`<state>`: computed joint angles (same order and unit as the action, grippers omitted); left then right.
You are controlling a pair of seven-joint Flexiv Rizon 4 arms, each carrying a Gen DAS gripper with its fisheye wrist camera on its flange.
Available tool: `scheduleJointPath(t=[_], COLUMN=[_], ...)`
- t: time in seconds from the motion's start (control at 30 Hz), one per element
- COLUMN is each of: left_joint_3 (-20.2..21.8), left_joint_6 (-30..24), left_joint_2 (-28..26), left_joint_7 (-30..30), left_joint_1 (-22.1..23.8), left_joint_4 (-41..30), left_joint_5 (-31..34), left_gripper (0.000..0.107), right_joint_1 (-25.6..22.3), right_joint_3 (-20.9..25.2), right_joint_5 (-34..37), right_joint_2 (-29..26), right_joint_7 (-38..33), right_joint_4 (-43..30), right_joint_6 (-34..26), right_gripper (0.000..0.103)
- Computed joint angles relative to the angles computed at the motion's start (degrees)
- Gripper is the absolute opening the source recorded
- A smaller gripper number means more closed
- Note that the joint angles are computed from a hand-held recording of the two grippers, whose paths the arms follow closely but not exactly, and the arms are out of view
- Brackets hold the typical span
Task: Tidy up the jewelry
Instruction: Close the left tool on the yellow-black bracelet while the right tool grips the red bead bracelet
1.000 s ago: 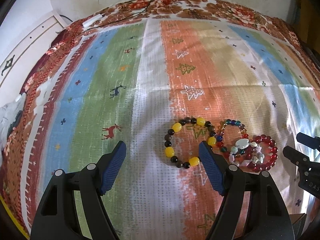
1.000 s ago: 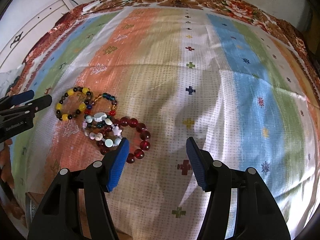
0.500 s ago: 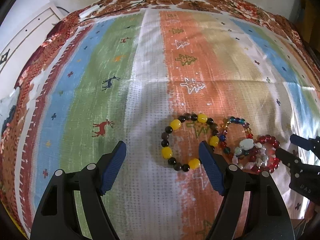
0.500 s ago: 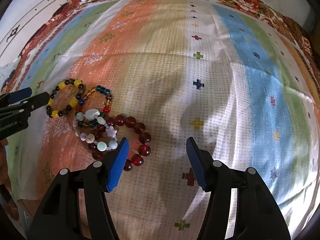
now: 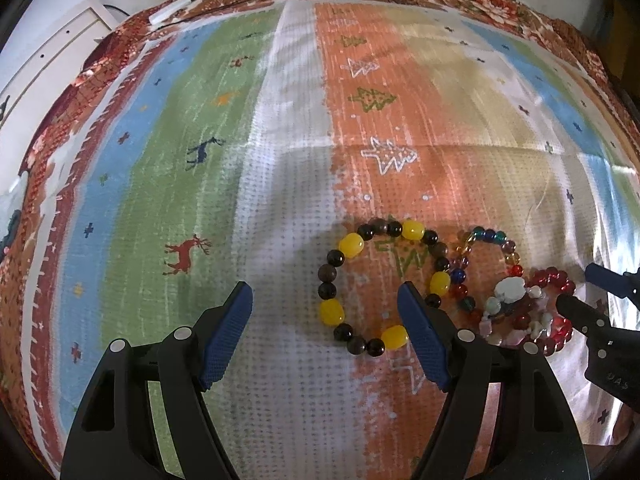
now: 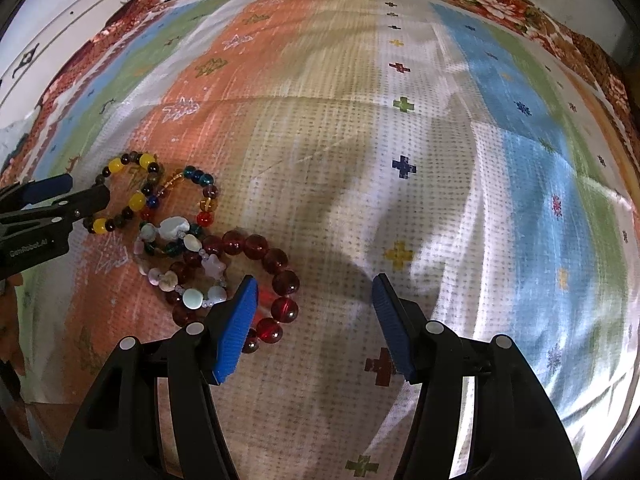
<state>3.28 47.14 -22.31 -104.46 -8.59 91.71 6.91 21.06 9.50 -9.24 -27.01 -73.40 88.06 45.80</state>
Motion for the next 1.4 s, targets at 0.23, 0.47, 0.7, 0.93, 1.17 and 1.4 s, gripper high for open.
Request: scheduleJointPath(t=[0.23, 0.47, 0.7, 0.93, 1.17, 1.4], left_joint_3=[-0.46, -0.14, -0.21, -0.89, -1.36, -1.93], left_joint_6=[0.8, 0.64, 0.5, -1.08, 1.01, 3.24], left_joint_2=[-0.05, -0.08, -0.24, 0.15, 2.22, 4.23], left_joint_7=[0.82, 0.52, 1.38, 3.15, 3.96, 4.51], left_joint_1=[0.88, 0.59, 0.18, 0.72, 0.92, 0.76], left_joint_4=[1.41, 1.32, 1.04, 0.94, 2.66, 3.88], left_joint_5=[-2.58, -1.71, -0.45, -2.33, -4.26, -5.44], left_gripper=[0.074, 0.071, 0.048, 0.011, 0.011, 0.011], right_joint_1=[0.25, 0.11, -0.59, -0.57, 0.06, 0.17], right_joint_3=[-0.18, -0.01, 1.28, 1.18, 0.45, 0.83], right_joint_5=[-0.88, -0.53, 1.67, 3.0, 0.71, 0.41], right_joint_2=[0.16, 0.42, 0.32, 0.95, 3.27, 5.32], right_joint_7=[-0.39, -0.72, -3.1, -3.48, -2.59, -2.31], right_joint_4=[0.63, 0.78, 0.03, 0.12, 1.83, 3.17], right_joint_6=[0.35, 0.1, -0.86, -0.67, 1.74, 3.84], right_gripper=[0.059, 0.049, 0.017, 0.014, 0.014, 0.014])
